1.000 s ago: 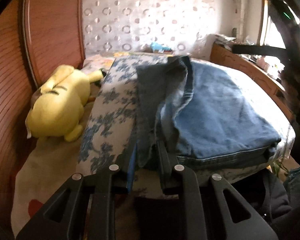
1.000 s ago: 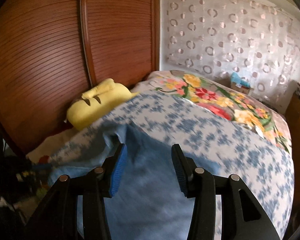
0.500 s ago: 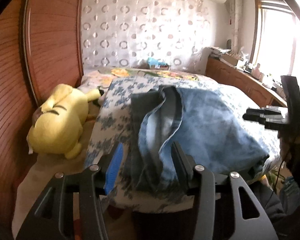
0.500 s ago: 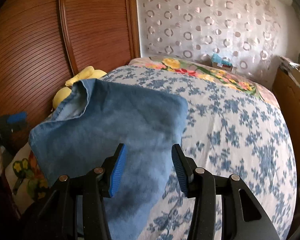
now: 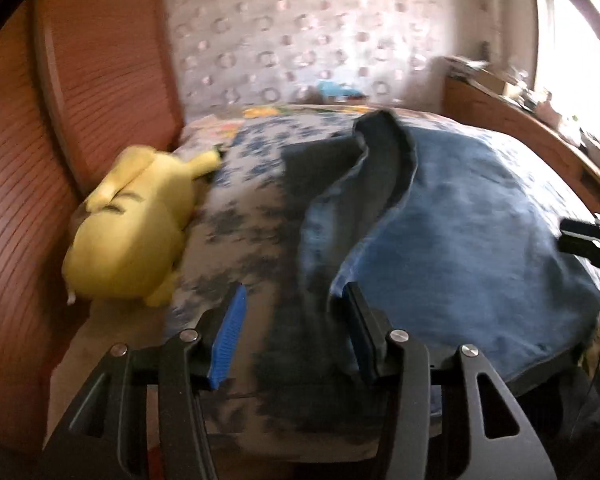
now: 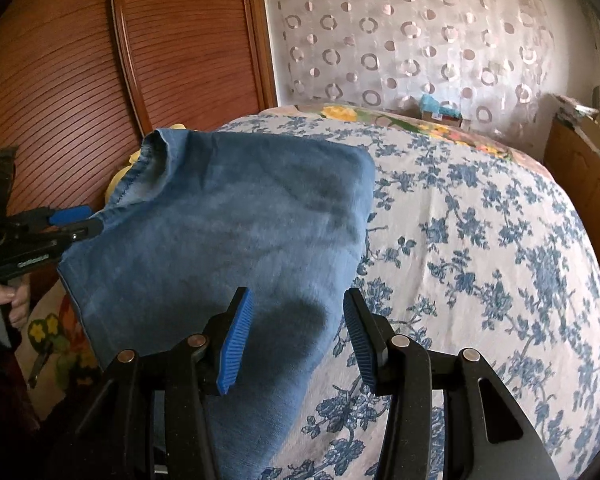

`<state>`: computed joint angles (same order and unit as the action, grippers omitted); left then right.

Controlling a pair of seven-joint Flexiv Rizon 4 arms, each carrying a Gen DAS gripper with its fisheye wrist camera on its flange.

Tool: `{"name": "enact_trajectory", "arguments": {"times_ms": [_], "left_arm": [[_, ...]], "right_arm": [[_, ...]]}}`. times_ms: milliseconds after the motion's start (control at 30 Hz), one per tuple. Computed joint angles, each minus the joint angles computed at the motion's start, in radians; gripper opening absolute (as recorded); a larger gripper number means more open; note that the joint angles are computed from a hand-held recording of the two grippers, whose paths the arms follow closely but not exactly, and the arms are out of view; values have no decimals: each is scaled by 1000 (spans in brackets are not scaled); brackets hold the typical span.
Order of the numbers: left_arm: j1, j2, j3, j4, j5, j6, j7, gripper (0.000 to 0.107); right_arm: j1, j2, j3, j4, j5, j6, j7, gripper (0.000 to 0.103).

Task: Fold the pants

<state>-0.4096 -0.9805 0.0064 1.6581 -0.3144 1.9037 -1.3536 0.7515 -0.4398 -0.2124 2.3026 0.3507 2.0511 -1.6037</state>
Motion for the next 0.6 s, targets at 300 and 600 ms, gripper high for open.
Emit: {"name": "enact_trajectory", "arguments": {"times_ms": [300,600], "left_arm": [[64,19,-51,60,27,53,-42,51],[130,46,-156,94,136,144,-66,51]], "right_arm": [[-57,-17,45,-18,-32,14,21,49],[-110,-25,101,-5,-45,42,61,49]]}}
